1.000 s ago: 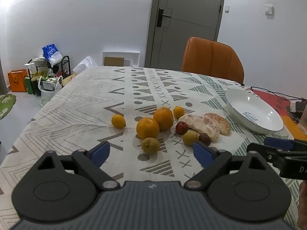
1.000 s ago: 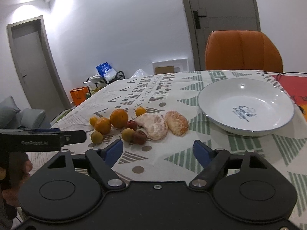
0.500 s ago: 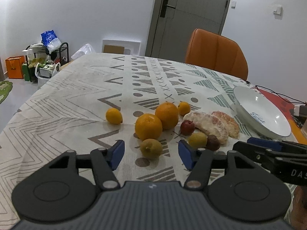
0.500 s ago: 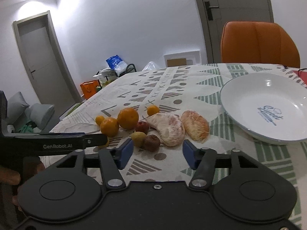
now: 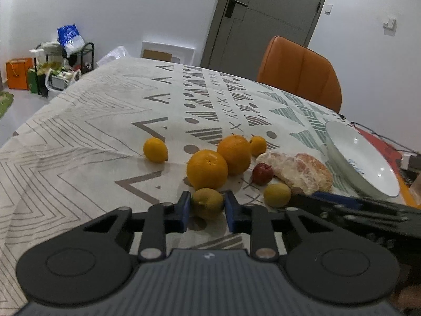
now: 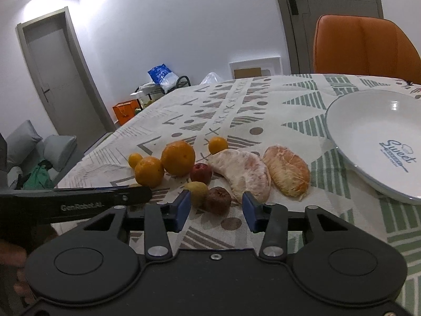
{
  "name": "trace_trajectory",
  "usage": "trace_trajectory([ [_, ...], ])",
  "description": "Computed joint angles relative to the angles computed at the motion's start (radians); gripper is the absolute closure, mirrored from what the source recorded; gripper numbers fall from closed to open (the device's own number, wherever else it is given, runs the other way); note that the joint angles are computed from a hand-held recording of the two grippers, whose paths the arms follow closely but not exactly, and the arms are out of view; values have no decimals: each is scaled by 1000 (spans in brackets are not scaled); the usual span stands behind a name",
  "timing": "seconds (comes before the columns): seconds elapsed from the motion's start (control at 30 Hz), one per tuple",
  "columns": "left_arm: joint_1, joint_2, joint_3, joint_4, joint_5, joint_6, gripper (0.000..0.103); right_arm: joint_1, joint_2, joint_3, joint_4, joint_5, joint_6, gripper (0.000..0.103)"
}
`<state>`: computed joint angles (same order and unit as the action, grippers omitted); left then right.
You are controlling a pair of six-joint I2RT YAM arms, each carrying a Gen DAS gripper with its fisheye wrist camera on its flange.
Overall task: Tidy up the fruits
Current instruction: 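Grasp the yellow-green fruit with the left tool while the right tool grasps the brown fruit, then carry both fruits over the white plate and open both tools to drop them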
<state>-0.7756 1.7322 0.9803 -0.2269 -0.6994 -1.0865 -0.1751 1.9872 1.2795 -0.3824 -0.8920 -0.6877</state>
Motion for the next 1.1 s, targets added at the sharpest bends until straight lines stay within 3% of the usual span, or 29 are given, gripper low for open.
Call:
trace_trajectory([
  [0.13, -6, -8, -3, -3, -5, -6, 77, 23, -2, -23, 16, 28, -34, 82],
  [0.47, -39, 4, 50, -36, -47, 18, 77, -23, -7, -22, 13, -29, -33, 83],
  [1.1, -72, 165, 298, -97, -53, 125, 77, -169, 24, 55, 3, -134, 9, 83],
])
